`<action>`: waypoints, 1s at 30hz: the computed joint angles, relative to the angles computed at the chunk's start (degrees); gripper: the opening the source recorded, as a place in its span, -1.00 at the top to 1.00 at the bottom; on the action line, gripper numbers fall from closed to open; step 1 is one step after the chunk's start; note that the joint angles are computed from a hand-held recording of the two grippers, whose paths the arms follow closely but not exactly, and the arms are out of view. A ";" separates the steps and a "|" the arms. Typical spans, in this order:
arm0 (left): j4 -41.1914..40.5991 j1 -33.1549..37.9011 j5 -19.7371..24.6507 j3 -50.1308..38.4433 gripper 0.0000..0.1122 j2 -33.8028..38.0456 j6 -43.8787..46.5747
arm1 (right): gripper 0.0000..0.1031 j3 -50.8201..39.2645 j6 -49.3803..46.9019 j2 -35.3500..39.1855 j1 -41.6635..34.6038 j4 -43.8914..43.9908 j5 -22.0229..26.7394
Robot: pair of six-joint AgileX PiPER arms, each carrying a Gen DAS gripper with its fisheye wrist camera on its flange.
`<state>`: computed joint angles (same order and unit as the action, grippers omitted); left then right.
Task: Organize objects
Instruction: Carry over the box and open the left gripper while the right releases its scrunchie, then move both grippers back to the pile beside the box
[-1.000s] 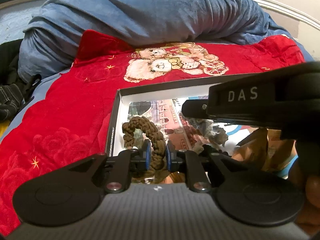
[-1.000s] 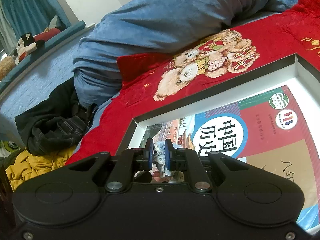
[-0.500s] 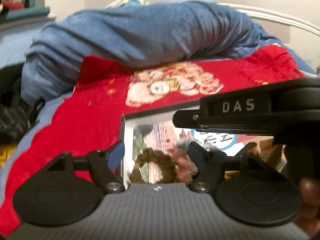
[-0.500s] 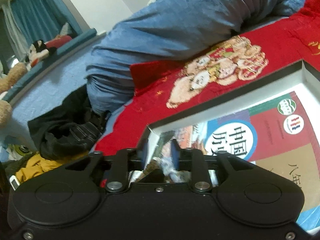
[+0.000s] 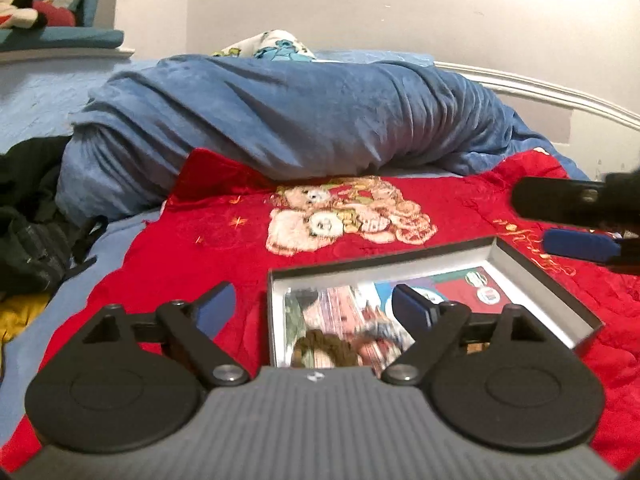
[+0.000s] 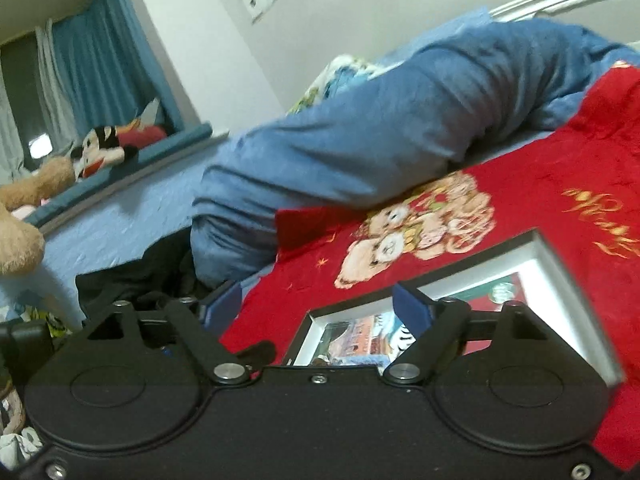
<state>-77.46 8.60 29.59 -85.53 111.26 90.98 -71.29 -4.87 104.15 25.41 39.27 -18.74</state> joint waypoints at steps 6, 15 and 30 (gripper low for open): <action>-1.88 3.34 2.37 15.08 -0.66 -8.85 4.57 | -0.61 12.80 -0.03 -5.97 5.05 4.71 -6.75; -9.44 -2.64 -8.99 25.52 -0.66 -11.61 12.23 | -0.61 17.90 8.95 -1.91 6.52 -2.97 -6.01; -2.49 -6.16 -13.69 25.30 0.40 -8.42 2.91 | -0.39 12.16 -1.25 2.71 5.55 8.06 0.52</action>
